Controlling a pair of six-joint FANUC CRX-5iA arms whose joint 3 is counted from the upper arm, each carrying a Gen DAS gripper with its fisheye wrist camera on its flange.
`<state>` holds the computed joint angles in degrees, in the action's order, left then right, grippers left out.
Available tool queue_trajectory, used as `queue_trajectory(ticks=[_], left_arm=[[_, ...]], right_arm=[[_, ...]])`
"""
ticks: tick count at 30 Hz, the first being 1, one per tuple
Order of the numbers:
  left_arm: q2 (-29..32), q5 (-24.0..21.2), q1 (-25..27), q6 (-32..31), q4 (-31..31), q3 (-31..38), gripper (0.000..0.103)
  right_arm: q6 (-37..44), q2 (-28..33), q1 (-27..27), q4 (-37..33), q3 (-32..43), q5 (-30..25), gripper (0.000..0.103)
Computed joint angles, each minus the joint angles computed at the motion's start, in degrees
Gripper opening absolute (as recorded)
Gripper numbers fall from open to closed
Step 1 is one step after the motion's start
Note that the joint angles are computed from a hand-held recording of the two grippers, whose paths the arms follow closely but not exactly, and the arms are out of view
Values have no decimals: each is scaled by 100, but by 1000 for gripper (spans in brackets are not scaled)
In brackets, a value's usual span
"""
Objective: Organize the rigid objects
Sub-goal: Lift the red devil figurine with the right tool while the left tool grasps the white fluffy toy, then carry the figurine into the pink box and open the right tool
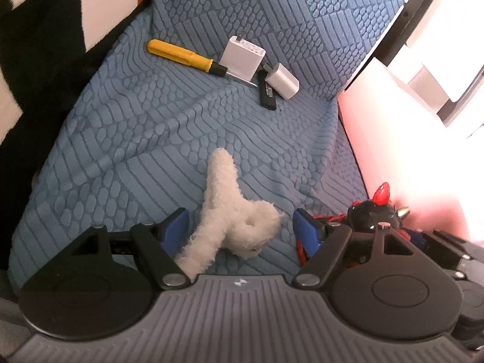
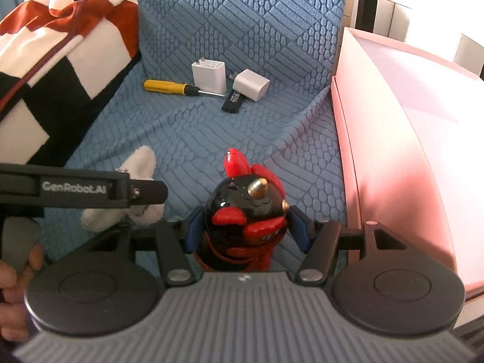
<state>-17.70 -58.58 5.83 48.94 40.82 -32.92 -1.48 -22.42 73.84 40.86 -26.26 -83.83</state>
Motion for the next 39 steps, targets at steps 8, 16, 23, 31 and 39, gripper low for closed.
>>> queue_trajectory(ticks=[8,16,23,31,39], left_arm=[[-3,91,-28,27,-176,17,76],[10,256,-178,8,-345,72,66],[24,97,-49,156,-92,39,58],[-351,-173,185,469,-89,113,58],[-709,-602,207,701,-166,494,58]], right_arm=[[25,-19,63,-36,34,-205,62],[11,-47,37,-39,7,-199,62],[10,-89,48,20,41,-189,62],[123,-207,283,180,219,-322,62],[310,-309,527,365,588,-607,62]])
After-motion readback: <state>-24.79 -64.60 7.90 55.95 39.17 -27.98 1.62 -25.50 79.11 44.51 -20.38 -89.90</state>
